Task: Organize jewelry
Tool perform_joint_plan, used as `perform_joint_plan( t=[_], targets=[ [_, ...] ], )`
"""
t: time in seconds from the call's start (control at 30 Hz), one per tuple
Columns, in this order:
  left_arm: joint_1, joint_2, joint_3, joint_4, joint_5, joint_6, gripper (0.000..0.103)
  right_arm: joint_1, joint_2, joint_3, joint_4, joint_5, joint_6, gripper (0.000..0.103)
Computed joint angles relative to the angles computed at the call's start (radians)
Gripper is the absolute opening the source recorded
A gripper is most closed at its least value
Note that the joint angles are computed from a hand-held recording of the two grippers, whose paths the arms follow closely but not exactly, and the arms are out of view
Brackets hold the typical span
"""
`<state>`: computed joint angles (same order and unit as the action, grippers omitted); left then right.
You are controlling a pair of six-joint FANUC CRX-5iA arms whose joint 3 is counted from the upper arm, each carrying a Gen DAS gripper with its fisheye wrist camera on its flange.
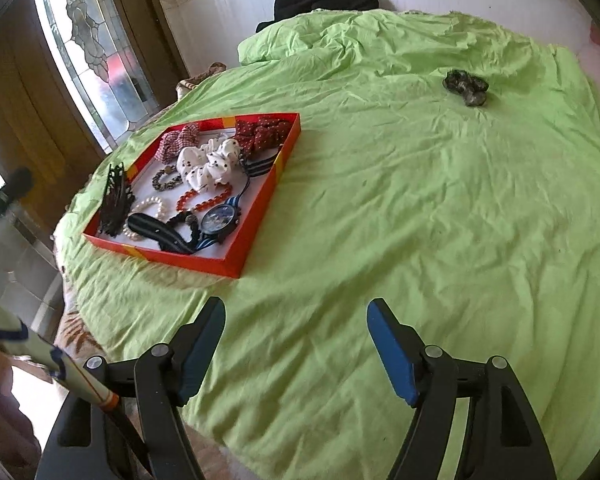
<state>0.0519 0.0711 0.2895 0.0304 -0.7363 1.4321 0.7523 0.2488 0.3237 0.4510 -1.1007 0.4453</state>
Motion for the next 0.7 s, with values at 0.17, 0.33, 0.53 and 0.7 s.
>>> perform_joint_plan(
  t=[0.17, 0.33, 0.53, 0.7],
  targets=[
    [-0.012, 0.017, 0.018, 0.002, -0.083, -0.013, 0.103, 0.01, -0.013, -0.019, 0.016, -0.011, -0.025, 0.079],
    [-0.022, 0.054, 0.066, 0.0, -0.192, -0.034, 0.103, 0.014, -0.005, -0.018, 0.049, -0.053, -0.06, 0.08],
    [-0.022, 0.066, 0.076, -0.013, -0.21, -0.035, 0.103, 0.011, 0.021, 0.014, 0.057, -0.116, -0.08, 0.081],
    [-0.016, 0.086, 0.09, -0.021, -0.231, -0.032, 0.103, 0.017, 0.051, 0.053, 0.058, -0.155, -0.068, 0.082]
  ],
)
